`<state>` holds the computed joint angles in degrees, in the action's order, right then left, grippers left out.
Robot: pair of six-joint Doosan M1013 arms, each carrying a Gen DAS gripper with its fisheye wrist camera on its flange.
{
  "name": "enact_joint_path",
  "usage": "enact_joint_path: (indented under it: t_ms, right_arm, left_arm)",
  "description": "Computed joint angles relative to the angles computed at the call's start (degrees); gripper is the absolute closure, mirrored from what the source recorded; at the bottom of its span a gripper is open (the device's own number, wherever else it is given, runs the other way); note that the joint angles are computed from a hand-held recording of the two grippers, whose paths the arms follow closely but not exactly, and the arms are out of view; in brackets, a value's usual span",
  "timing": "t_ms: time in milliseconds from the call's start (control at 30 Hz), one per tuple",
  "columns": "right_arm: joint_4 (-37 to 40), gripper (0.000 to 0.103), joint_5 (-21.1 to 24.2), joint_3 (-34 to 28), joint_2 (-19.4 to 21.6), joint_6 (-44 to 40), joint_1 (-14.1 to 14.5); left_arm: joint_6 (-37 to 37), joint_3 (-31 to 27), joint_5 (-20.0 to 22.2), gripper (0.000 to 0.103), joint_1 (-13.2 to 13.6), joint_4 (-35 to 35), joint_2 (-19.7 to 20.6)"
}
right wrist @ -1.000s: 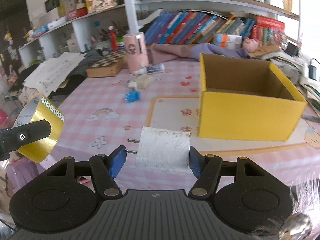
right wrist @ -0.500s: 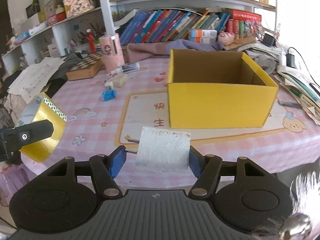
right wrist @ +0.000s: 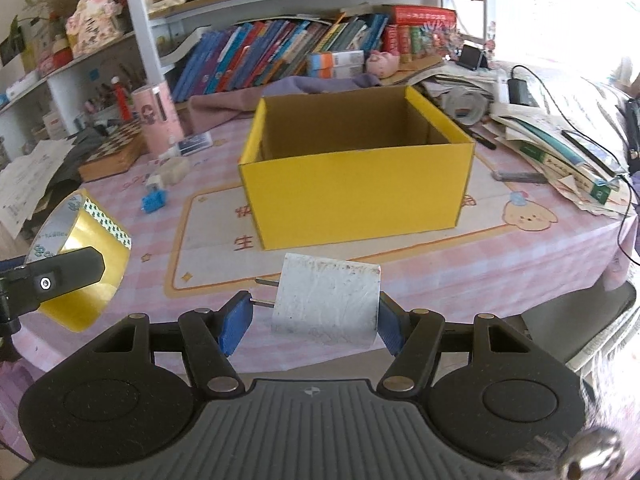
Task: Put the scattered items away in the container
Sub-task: 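Carry the tape roll and charger toward the yellow box with both tools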
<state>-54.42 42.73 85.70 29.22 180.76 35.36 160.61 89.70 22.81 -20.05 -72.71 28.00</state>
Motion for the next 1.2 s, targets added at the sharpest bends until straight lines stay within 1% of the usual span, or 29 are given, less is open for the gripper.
enact_joint_path:
  t_ms: [367, 933, 1100, 1200]
  right_arm:
    - [-0.5, 0.040, 0.4, 0.8, -0.7, 0.5, -0.8]
    - [-0.3, 0.040, -0.7, 1.2, -0.7, -0.1, -1.7]
    - [-0.6, 0.040, -1.2, 0.5, -0.3, -1.0, -2.2]
    - [-1.1, 0.040, -1.0, -0.2, 0.0, -1.2, -2.5]
  left_arm:
    - [0.2, -1.2, 0.5, 0.012, -1.0, 0.1, 0.8]
    - [0.0, -2.5, 0.6, 0.012, -1.5, 1.3, 1.7]
    - [1.2, -3.3, 0.4, 0.012, -1.7, 0.5, 2.2]
    - [3.3, -3.7, 0.3, 0.012, -1.8, -1.3, 2.4]
